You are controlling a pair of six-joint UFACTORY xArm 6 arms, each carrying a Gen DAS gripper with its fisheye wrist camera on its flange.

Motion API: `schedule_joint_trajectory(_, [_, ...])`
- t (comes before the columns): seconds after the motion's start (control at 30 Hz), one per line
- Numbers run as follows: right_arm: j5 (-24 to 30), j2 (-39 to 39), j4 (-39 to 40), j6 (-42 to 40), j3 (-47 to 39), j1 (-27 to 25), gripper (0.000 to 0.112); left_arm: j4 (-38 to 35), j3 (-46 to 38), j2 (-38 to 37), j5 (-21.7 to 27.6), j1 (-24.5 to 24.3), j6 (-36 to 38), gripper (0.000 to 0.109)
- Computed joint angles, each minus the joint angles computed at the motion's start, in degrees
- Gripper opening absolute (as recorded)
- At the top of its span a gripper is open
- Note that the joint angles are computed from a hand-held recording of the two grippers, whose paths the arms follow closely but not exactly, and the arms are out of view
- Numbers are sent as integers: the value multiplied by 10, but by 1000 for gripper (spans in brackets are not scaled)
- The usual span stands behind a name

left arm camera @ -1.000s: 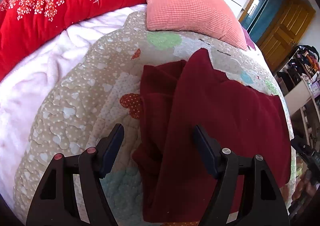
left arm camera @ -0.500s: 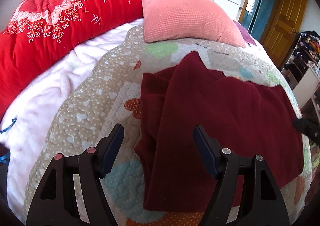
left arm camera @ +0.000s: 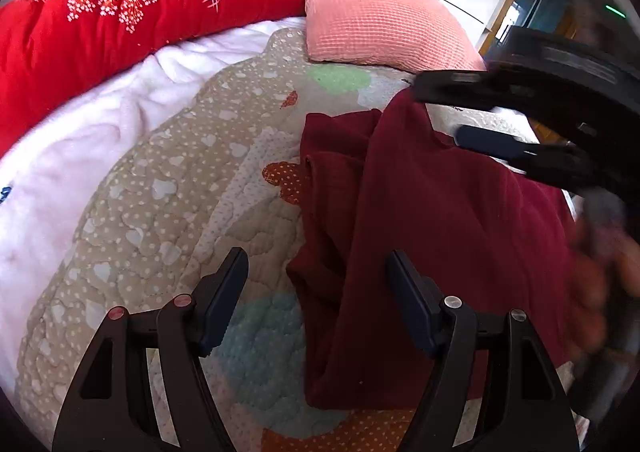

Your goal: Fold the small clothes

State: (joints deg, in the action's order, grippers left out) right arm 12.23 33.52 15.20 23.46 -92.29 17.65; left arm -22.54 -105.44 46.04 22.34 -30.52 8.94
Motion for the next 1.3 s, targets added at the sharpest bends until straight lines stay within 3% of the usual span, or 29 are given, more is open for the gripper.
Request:
schedule_joint_trajectory(0.13, [137, 119, -85, 79, -185, -12, 63, -36, -13, 7, 14, 3, 33, 72])
schedule_joint_trajectory(0.2, [177, 155, -102, 85, -239, -14, 42, -54, -16, 8, 20, 5, 49, 72])
schedule_joint_trajectory(0.27, [179, 168, -132, 94, -255, -13, 14, -78, -21, 9, 29, 8, 72, 72])
schedule_joint_trajectory(0.33, [163, 164, -137, 89, -246, -11, 8, -98, -19, 7, 30, 10, 89, 72])
schedule_joint_trajectory(0.43, [147, 165, -135, 73, -256, -8, 8, -122, -6, 2, 15, 11, 105, 72])
schedule_joint_trajectory(0.63, [247, 285, -107, 47, -438, -4, 11, -129, -15, 10, 22, 14, 104, 72])
schedule_joint_trajectory(0.7, [209, 262, -91, 40, -390, -5, 14, -132, -23, 16, 27, 15, 103, 74])
schedule_joint_trajectory(0.77, [136, 198, -27, -15, -286, -5, 27, -129, -24, 20, 22, 14, 97, 76])
schedule_joint_trajectory(0.8, [105, 165, -5, -36, -237, -4, 28, -128, -26, 22, 20, 14, 96, 76])
schedule_joint_trajectory(0.97, [39, 83, -76, 6, -122, -4, 29, -125, -22, 21, 11, 12, 97, 76])
schedule_joint_trajectory(1.07, [62, 90, -173, 86, -133, -8, 29, -138, -20, 20, 14, 13, 106, 77])
schedule_joint_trajectory(1.13, [77, 111, -196, 107, -159, -9, 29, -144, -16, 19, 10, 12, 111, 78])
schedule_joint_trajectory(1.23, [106, 160, -179, 100, -221, -9, 29, -146, -16, 21, 8, 12, 111, 79])
schedule_joint_trajectory(1.3, [166, 215, -144, 67, -307, -7, 29, -143, -16, 21, 7, 12, 108, 79])
